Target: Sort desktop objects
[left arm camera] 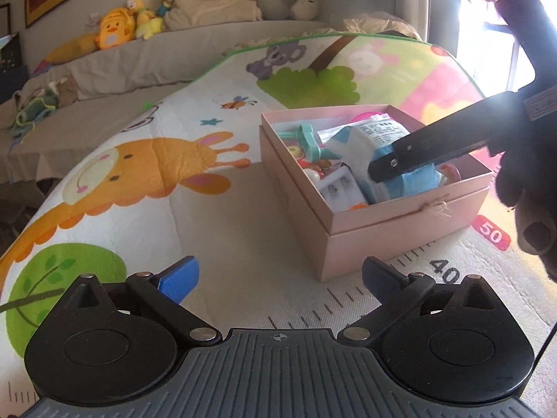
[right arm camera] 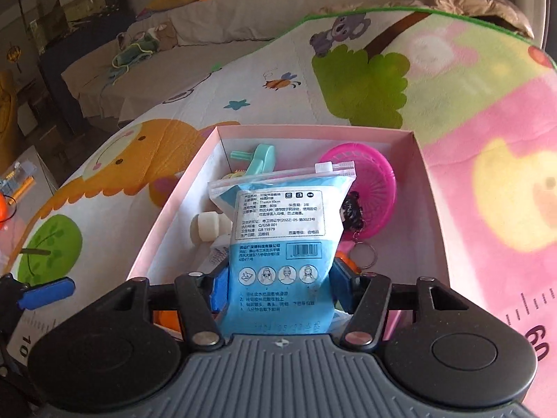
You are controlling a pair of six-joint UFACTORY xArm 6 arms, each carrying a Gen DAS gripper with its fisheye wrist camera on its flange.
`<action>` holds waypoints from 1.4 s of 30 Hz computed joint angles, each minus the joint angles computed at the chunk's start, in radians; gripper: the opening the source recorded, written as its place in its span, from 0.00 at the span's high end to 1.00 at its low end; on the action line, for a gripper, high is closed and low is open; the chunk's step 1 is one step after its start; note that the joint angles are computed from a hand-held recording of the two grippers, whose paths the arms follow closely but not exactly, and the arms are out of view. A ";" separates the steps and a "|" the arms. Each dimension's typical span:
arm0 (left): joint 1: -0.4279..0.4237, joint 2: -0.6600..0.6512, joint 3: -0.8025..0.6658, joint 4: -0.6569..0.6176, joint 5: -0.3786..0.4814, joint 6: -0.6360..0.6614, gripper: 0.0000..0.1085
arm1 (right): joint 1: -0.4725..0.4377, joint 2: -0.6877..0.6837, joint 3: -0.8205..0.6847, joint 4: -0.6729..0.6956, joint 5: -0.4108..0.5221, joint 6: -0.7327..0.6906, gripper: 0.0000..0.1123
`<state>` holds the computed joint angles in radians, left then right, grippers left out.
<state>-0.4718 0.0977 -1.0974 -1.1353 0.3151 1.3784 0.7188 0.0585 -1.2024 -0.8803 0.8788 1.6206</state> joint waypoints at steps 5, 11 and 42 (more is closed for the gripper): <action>-0.007 0.024 -0.019 0.053 -0.019 -0.067 0.05 | 0.077 -0.117 0.077 -0.174 0.188 0.150 0.08; -0.024 0.043 -0.044 0.046 -0.027 -0.077 0.05 | -0.028 -0.232 0.236 -0.069 0.008 0.276 0.08; 0.060 0.013 0.060 -0.068 -0.117 -0.068 0.05 | 0.156 0.047 -0.002 -0.094 0.001 0.235 0.08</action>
